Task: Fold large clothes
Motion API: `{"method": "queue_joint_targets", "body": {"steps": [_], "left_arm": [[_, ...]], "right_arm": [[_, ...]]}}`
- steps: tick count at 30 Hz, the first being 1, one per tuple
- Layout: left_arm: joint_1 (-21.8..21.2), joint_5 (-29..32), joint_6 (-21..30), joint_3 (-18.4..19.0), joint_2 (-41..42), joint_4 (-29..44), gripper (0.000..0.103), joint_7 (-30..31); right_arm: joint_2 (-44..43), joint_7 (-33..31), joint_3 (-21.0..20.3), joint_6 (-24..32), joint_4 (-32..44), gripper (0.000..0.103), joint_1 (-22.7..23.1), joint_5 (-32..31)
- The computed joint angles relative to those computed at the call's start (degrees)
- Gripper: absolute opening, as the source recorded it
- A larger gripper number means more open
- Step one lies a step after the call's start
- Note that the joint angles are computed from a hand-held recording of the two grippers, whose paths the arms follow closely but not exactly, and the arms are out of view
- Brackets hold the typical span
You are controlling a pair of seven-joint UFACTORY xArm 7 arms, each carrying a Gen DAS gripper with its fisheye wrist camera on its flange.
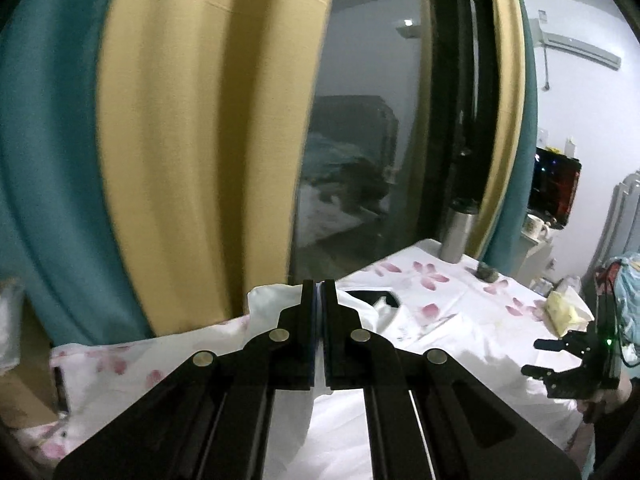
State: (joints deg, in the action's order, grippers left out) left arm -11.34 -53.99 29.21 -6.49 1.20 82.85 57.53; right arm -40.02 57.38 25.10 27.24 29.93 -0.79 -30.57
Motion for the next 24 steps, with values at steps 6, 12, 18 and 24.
{"method": "queue_joint_targets", "body": {"steps": [6,12,18,24], "left_arm": [[-3.1,5.0,-2.6,-3.1,3.9,1.6,0.003,-5.6],[-5.0,8.6,0.3,-6.1,8.1,3.4,0.003,-9.6],[-5.9,11.9,13.1,-8.3,13.5,4.5,0.003,-13.1],[-4.7,8.8,19.2,-8.6,9.9,-2.5,0.055,-9.0]], "right_arm": [[-3.4,-1.7,-2.6,-2.0,-3.4,0.059,0.3,1.2],[-6.8,-3.9,-4.3,-2.6,-6.5,0.059,-0.4,3.8],[-9.2,-5.0,-4.7,-1.0,-8.4,0.059,-1.1,6.6],[-9.0,-6.5,-5.2,1.0,-8.5,0.059,0.0,8.7]]}}
